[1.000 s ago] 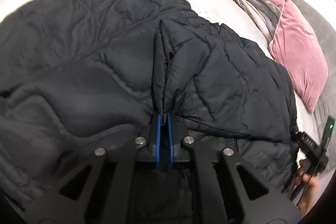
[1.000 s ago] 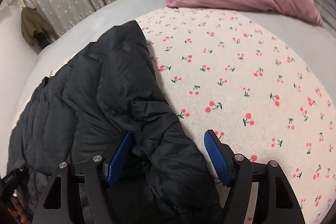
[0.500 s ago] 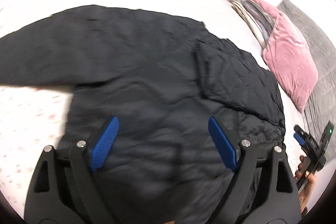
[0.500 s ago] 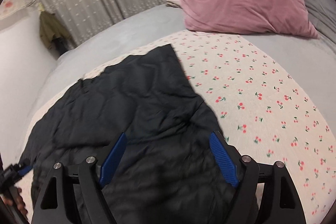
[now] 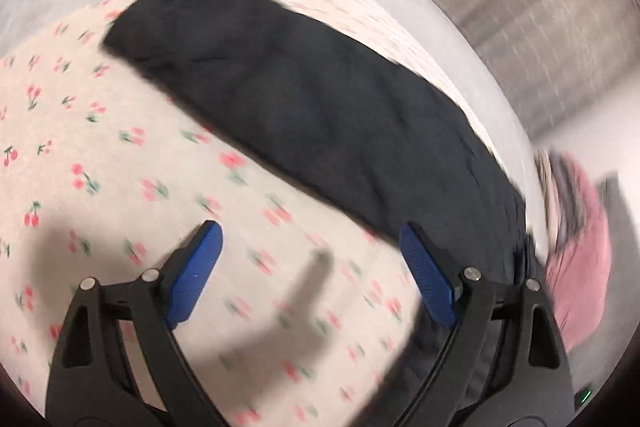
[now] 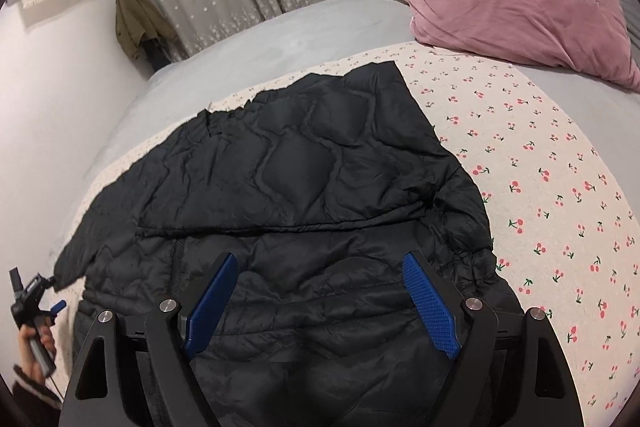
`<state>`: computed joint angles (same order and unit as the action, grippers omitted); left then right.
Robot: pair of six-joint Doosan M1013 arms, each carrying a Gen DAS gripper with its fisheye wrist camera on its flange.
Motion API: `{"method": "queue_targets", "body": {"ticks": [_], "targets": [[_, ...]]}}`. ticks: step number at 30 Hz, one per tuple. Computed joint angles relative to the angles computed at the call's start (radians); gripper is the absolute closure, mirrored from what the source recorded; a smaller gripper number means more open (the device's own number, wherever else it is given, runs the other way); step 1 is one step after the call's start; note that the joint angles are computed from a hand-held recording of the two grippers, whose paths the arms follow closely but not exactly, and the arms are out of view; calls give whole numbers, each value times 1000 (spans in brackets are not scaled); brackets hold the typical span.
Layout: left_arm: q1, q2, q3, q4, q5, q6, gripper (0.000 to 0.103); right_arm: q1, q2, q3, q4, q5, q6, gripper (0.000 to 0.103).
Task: Fold large clothes
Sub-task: 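Grasp the other sleeve with the left gripper and lift it toward the body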
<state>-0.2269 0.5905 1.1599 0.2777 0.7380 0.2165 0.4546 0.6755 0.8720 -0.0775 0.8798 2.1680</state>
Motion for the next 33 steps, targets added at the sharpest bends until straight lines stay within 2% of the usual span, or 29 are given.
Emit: {"method": "queue_targets", "body": {"ticks": [1,3,4,7,8,10,11,12,13,14,17,20,24,28,33], "targets": [[8,-9,29,34,-52,-69,14,-3,5,-5,2,0,3,17],[13,-16,55,114,-103,-174,14,-6,5,0,1,-9,18,17],[15,-14,59,154,-116,-228,14,-7,3,5,-4,-16,30,17],[16,2,43,215,-109,-302,24,-12,5,11,-10,-23,56,17],[18,6,37,225,-106,-314,32,-14,6,11,-5,-21,60,17],[19,18,19,230,-79,-332,43,-18,8,13,3,-18,64,17],[19,23,10,236,-63,-342,58,-20,8,15,5,-18,66,17],[20,27,0,231,-38,-338,82,-22,6,19,8,-23,70,17],[19,35,-21,214,4,-317,94,-23,4,23,9,-27,73,17],[18,36,-28,218,21,-312,98,-25,2,28,9,-34,77,17],[-7,24,-47,346,52,-339,99,-29,-9,45,9,-59,89,17],[-29,22,-96,438,75,-289,99,-33,-16,58,10,-74,104,17],[-63,27,-179,527,35,-182,99,-34,-18,62,23,-79,100,17],[-92,57,-284,516,-16,-22,99,-30,-19,60,26,-85,87,17],[-131,132,-451,395,-41,244,99,-30,-19,60,39,-90,73,17]]}}
